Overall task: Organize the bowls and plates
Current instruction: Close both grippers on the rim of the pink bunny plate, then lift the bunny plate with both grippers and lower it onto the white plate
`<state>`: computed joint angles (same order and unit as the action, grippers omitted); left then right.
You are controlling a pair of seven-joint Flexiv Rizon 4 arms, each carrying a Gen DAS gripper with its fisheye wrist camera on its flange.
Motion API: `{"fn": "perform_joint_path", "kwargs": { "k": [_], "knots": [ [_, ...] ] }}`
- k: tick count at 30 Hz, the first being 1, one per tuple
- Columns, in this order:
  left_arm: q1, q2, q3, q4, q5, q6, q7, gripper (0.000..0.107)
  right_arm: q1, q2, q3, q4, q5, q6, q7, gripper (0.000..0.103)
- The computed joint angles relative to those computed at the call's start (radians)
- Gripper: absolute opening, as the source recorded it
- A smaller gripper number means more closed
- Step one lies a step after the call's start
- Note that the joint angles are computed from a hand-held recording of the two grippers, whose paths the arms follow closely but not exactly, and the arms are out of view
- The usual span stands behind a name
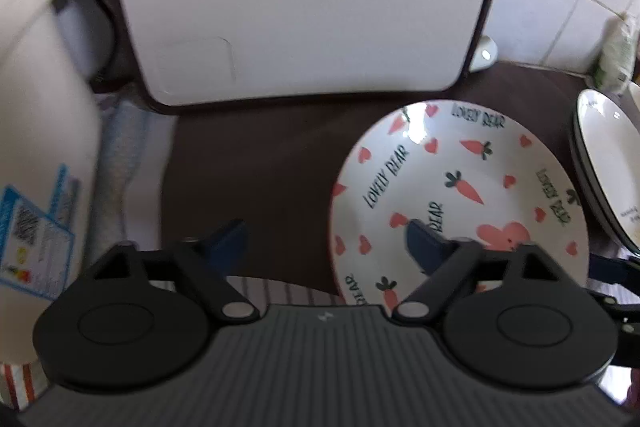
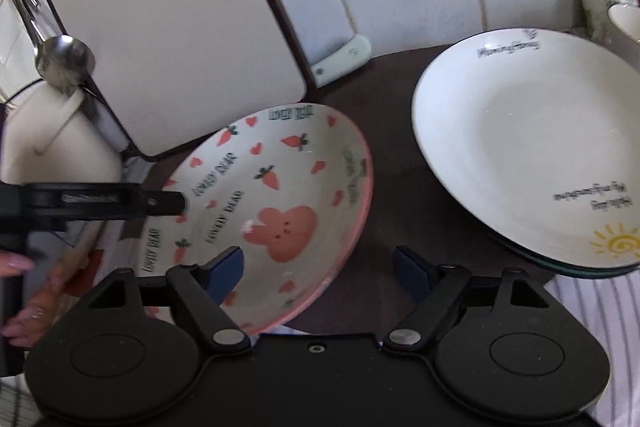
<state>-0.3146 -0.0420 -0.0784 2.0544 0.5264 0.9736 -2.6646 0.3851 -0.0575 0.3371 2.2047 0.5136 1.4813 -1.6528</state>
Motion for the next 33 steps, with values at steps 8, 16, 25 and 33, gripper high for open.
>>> {"fn": "perform_joint_path", "kwargs": {
  "k": [8, 16, 25, 33],
  "knots": [
    [0.004, -0.028, 0.0, 0.011, -0.088, 0.062, 0.187, 0.03, -0.016, -0.007, -0.015, -0.093, 0.136, -0.16, -0.096, 0.056],
    [0.033, -0.03, 0.013, 0.09, -0.329, 0.176, 0.334, 0.037, -0.062, -0.025, -0.037, -0.139, 0.288, -0.215, -0.141, 0.014],
    [-0.008, -0.056, 0.018, 0.01, -0.301, 0.058, 0.302, 0.049, -0.082, -0.041, -0.048, -0.171, 0.339, -0.261, -0.067, 0.012],
    [0.008, 0.027, 0.008, 0.089, -0.363, 0.085, 0.25, 0.027, -0.046, 0.054, -0.053, -0.108, 0.164, -0.301, 0.004, 0.017]
  ]
}}
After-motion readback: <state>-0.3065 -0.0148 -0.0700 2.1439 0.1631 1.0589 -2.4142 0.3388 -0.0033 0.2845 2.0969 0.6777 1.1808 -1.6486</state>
